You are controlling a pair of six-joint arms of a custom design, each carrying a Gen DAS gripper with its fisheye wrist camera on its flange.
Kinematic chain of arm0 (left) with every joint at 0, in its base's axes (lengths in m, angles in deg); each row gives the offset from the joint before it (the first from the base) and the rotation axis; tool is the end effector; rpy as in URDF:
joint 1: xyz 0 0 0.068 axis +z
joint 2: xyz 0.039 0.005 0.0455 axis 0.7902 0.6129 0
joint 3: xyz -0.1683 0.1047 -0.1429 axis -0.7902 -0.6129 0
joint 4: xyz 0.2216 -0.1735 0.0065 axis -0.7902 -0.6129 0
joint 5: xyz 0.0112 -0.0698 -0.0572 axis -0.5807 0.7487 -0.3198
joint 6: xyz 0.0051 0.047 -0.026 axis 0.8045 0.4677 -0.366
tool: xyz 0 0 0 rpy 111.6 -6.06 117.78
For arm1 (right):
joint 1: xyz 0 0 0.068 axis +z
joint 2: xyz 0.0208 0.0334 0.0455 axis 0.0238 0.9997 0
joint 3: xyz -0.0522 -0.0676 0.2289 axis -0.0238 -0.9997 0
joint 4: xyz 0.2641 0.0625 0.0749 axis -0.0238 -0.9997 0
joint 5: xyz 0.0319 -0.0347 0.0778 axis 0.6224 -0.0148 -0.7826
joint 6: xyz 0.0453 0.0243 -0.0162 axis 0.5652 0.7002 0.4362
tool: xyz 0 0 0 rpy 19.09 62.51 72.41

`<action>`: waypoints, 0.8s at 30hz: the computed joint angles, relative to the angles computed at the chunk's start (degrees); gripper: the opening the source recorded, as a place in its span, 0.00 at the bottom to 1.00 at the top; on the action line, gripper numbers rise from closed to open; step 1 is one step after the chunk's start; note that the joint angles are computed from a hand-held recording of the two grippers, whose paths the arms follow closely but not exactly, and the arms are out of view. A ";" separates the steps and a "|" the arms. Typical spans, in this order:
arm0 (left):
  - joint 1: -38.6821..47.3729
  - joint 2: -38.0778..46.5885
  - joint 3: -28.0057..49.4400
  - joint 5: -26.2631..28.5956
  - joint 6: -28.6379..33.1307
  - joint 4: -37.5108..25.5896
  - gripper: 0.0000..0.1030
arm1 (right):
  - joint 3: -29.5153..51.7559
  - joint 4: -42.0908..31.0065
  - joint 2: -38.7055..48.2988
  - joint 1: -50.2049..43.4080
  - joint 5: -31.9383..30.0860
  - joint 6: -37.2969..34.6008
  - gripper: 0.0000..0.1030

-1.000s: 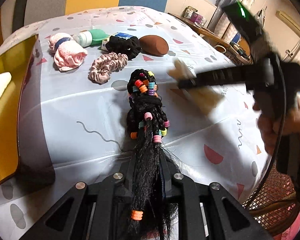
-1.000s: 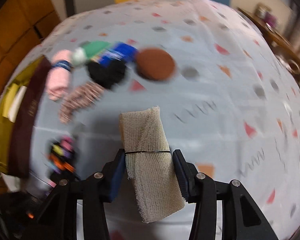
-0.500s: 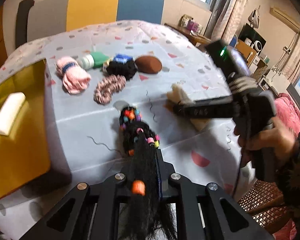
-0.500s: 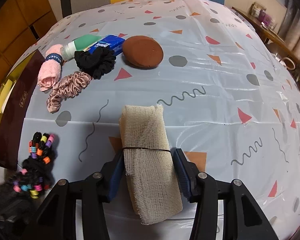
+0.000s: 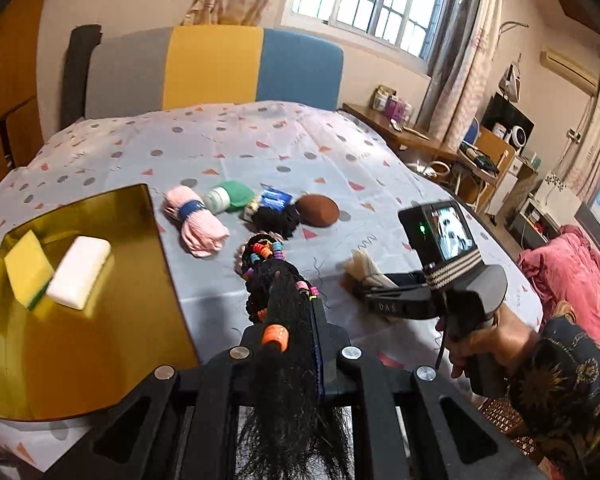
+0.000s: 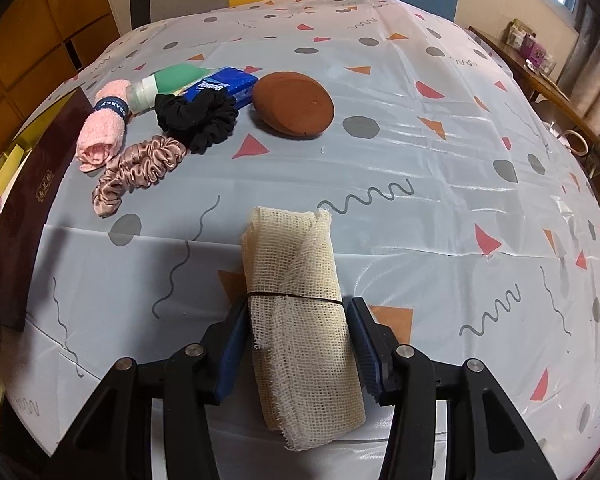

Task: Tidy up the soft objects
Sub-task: 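Lower the hair braid into the gold tray and open the left tool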

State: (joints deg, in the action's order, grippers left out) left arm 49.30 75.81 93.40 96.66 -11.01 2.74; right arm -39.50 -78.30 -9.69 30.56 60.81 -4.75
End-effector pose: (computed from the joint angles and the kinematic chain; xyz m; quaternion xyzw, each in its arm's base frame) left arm 0.1590 -0.0257 0.2656 0.2301 0.8864 -0.2020 0.3472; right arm 0.2092 0.1061 0.1636 0.0686 0.9733 -0.0186 0.2181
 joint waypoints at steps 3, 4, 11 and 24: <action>4.14 1.51 1.32 2.72 1.95 -1.33 0.11 | 0.02 0.01 -0.03 0.19 0.36 -0.03 0.49; 5.59 2.15 1.83 3.55 2.58 -1.78 0.11 | -0.05 0.19 0.07 0.16 0.54 -0.23 0.49; 21.37 13.88 9.60 12.41 9.03 -6.20 0.11 | 0.07 -0.22 0.11 1.65 2.30 -0.54 0.48; 26.02 46.35 25.68 9.43 0.90 0.05 0.11 | 0.54 -0.40 0.60 1.66 2.35 -0.95 0.48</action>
